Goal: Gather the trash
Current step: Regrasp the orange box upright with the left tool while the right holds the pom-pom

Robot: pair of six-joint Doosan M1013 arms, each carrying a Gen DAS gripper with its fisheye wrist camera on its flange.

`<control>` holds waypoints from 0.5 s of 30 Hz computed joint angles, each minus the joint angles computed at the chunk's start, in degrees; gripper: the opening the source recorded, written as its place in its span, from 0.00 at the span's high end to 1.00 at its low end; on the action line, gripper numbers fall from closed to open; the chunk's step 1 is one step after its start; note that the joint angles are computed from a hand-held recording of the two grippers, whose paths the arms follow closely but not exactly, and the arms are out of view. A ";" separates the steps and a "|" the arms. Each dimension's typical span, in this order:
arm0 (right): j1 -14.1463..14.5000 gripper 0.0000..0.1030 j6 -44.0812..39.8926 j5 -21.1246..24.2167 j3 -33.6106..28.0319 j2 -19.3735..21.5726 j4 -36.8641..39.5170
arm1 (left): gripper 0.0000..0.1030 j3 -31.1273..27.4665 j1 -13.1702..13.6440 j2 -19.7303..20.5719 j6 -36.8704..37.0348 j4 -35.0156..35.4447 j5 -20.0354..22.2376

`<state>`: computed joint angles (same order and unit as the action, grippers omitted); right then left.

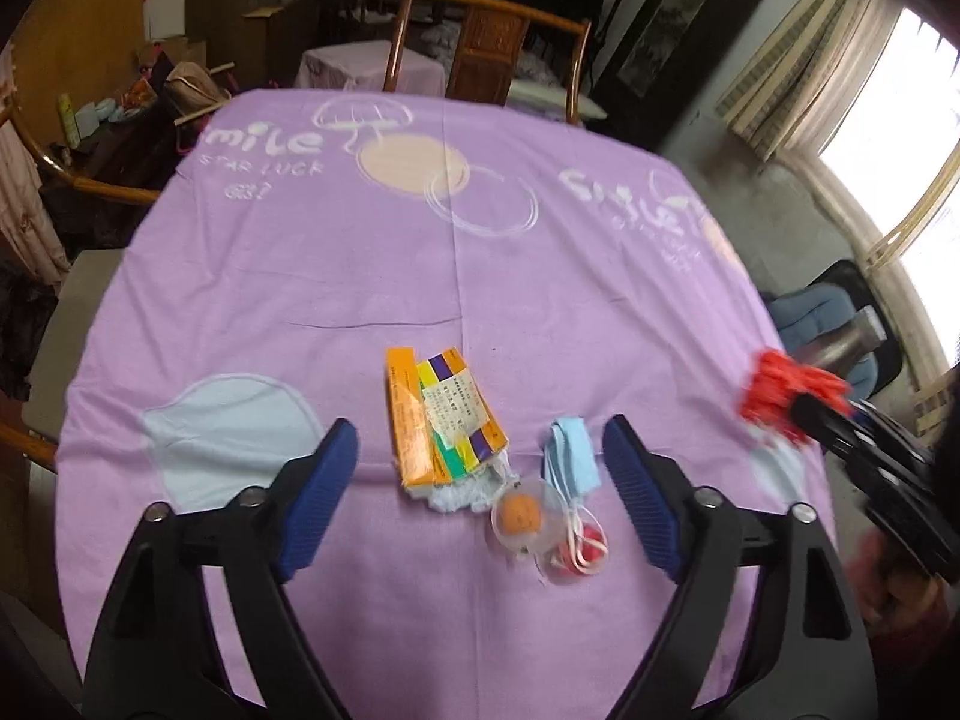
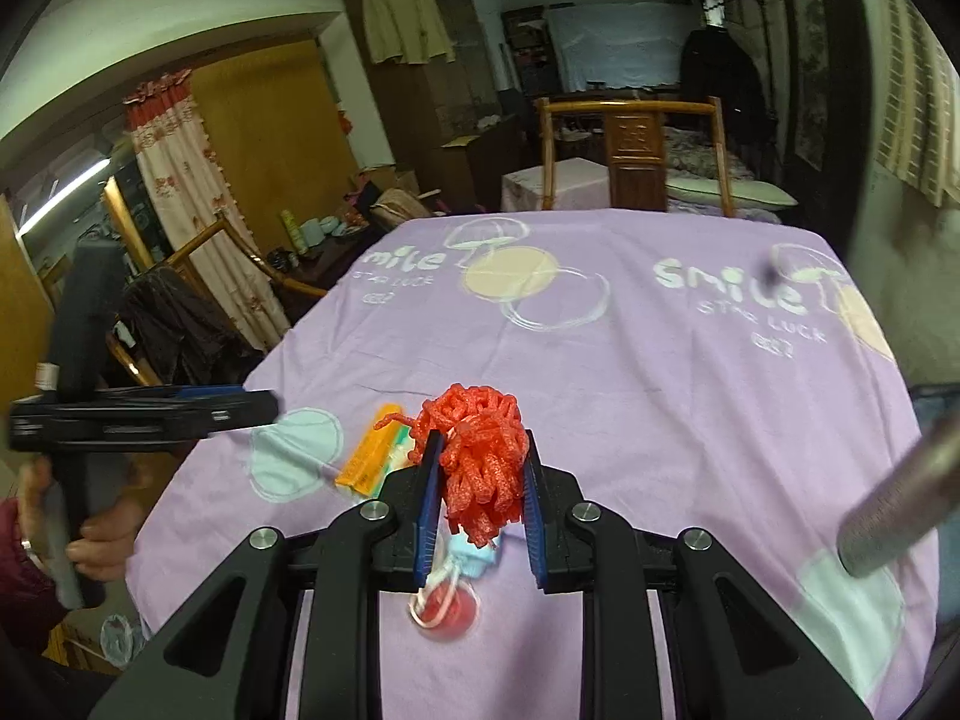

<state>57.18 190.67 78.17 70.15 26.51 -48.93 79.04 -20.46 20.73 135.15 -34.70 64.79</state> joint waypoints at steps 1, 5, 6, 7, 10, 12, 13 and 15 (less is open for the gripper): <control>0.59 0.77 1.20 2.14 -0.21 0.07 0.76 | 0.17 -0.35 -0.95 1.05 -0.74 0.81 -0.12; 2.17 0.76 3.96 7.86 -1.20 0.66 3.00 | 0.14 -2.96 -4.06 5.82 -6.83 5.90 0.90; 2.69 0.76 4.81 9.35 -1.54 0.85 3.48 | 0.14 -3.66 -4.86 7.07 -9.27 8.04 0.83; 2.97 0.76 5.33 10.11 -1.57 0.91 3.82 | 0.14 -4.17 -5.14 7.94 -10.91 9.03 1.24; 4.25 0.76 7.07 13.02 -2.12 1.18 4.93 | 0.17 -5.26 -5.62 10.02 -15.63 11.76 2.39; 4.75 0.76 7.96 13.68 -1.85 1.05 4.80 | 0.49 -5.78 -4.80 10.52 -15.81 9.63 4.39; 4.86 0.76 8.39 13.64 -1.53 0.92 4.62 | 0.53 -6.31 -4.18 10.78 -15.32 7.57 6.22; 5.11 0.76 9.84 12.49 -0.42 0.23 3.28 | 0.68 -6.33 -2.76 10.07 -13.37 3.05 7.94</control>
